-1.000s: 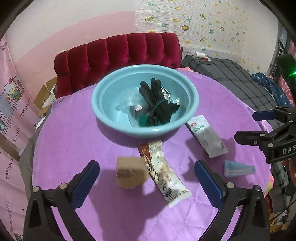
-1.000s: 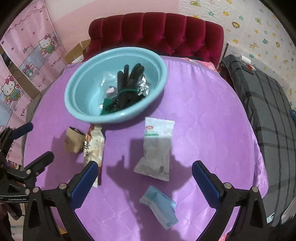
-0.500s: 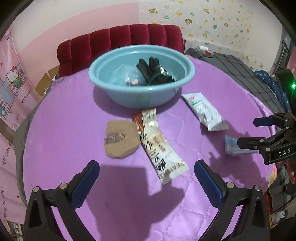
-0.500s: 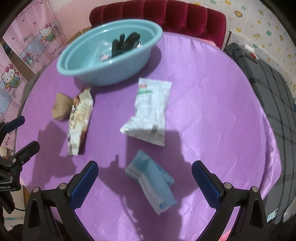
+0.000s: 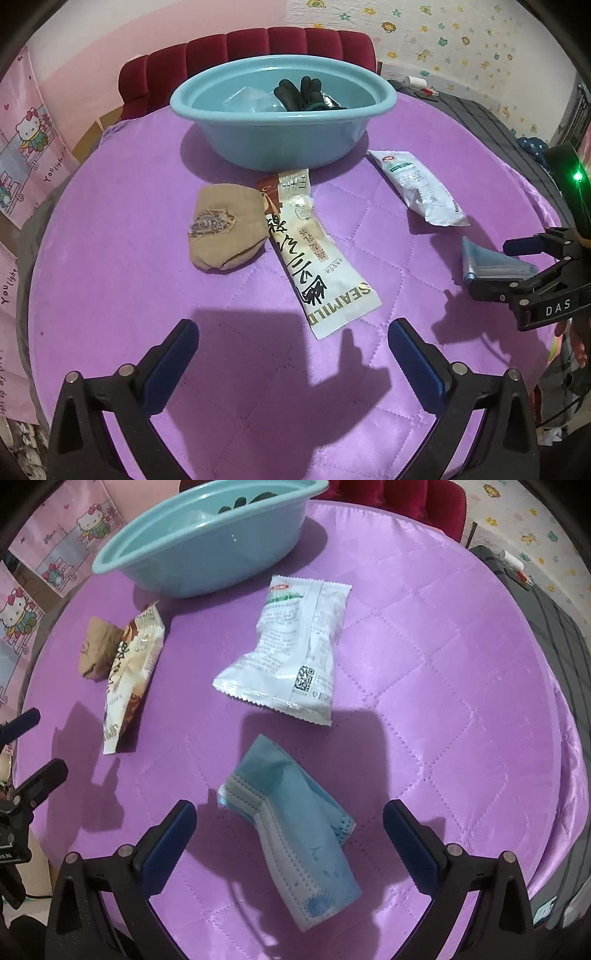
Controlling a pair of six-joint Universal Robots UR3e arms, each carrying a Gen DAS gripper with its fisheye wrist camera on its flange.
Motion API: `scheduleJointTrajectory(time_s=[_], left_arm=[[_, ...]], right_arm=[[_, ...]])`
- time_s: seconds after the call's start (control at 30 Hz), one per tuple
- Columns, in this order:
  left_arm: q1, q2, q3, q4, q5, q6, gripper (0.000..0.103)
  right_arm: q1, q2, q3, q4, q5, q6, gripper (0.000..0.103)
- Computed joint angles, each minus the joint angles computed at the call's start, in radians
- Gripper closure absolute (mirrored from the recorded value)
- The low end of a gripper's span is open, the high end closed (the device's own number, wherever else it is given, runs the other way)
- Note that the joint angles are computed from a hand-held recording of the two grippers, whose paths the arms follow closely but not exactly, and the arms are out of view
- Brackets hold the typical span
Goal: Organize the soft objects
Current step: 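Grasp the blue face-mask packet with the right gripper while the left gripper grasps the Seamild packet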
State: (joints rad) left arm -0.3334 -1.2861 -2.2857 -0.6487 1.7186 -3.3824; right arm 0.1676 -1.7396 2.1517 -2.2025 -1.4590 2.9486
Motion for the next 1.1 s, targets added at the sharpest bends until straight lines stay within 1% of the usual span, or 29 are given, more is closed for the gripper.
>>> scheduleJointTrajectory(time_s=[0.13, 0.17, 0.2, 0.23, 0.27, 0.3, 0.33, 0.37, 0.4, 0.43, 0.5, 0.57, 0.73, 0.97, 1.1], left_arm=[[-0.011, -0.031, 0.010, 0.001, 0.004, -0.015, 0.000], [-0.018, -0.045, 0.015, 0.005, 0.009, -0.019, 0.000], [-0.023, -0.055, 0.018, 0.010, 0.011, -0.024, 0.000], [-0.025, -0.065, 0.020, 0.017, 0.007, -0.029, 0.000], [-0.024, -0.070, 0.022, 0.020, 0.003, -0.033, 0.000], [-0.026, -0.079, 0.025, 0.025, -0.001, -0.038, 0.000], [-0.028, -0.093, 0.033, 0.031, -0.006, -0.043, 0.000], [-0.028, -0.102, 0.038, 0.034, -0.009, -0.044, 0.000], [-0.029, -0.108, 0.042, 0.036, -0.010, -0.046, 0.000], [-0.031, -0.122, 0.050, 0.039, -0.010, -0.050, 0.000], [-0.036, -0.151, 0.070, 0.039, -0.006, -0.059, 0.000], [-0.035, -0.169, 0.080, 0.044, -0.006, -0.073, 0.000], [-0.032, -0.222, 0.114, 0.056, 0.002, -0.112, 0.000], [-0.041, -0.321, 0.176, 0.056, 0.022, -0.150, 0.000], [-0.036, -0.358, 0.188, 0.073, 0.019, -0.169, 0.000]], right_arm=[[-0.020, 0.005, -0.001, 0.013, 0.025, -0.003, 0.001], [-0.022, 0.004, 0.001, 0.016, 0.027, -0.001, 0.003], [-0.020, 0.005, 0.000, 0.019, 0.025, -0.002, 0.012], [-0.013, 0.018, -0.009, 0.021, 0.015, -0.003, 0.026], [0.000, 0.028, -0.016, 0.020, -0.005, -0.004, 0.028], [0.009, 0.029, -0.018, 0.014, -0.016, -0.012, 0.032], [0.013, 0.035, -0.012, -0.003, -0.017, -0.016, 0.048], [0.017, 0.027, -0.007, -0.007, -0.017, -0.018, 0.054], [0.014, 0.018, -0.007, -0.005, -0.014, -0.018, 0.068], [0.012, 0.013, -0.009, -0.002, -0.016, -0.011, 0.095], [-0.002, 0.005, -0.018, 0.017, -0.008, 0.001, 0.094], [-0.022, -0.007, -0.025, 0.032, 0.023, -0.009, 0.095], [-0.028, -0.021, -0.056, 0.064, 0.047, -0.027, 0.095], [-0.023, -0.022, -0.056, 0.068, 0.046, -0.023, 0.094], [-0.025, -0.019, -0.034, 0.043, 0.035, -0.034, 0.094]])
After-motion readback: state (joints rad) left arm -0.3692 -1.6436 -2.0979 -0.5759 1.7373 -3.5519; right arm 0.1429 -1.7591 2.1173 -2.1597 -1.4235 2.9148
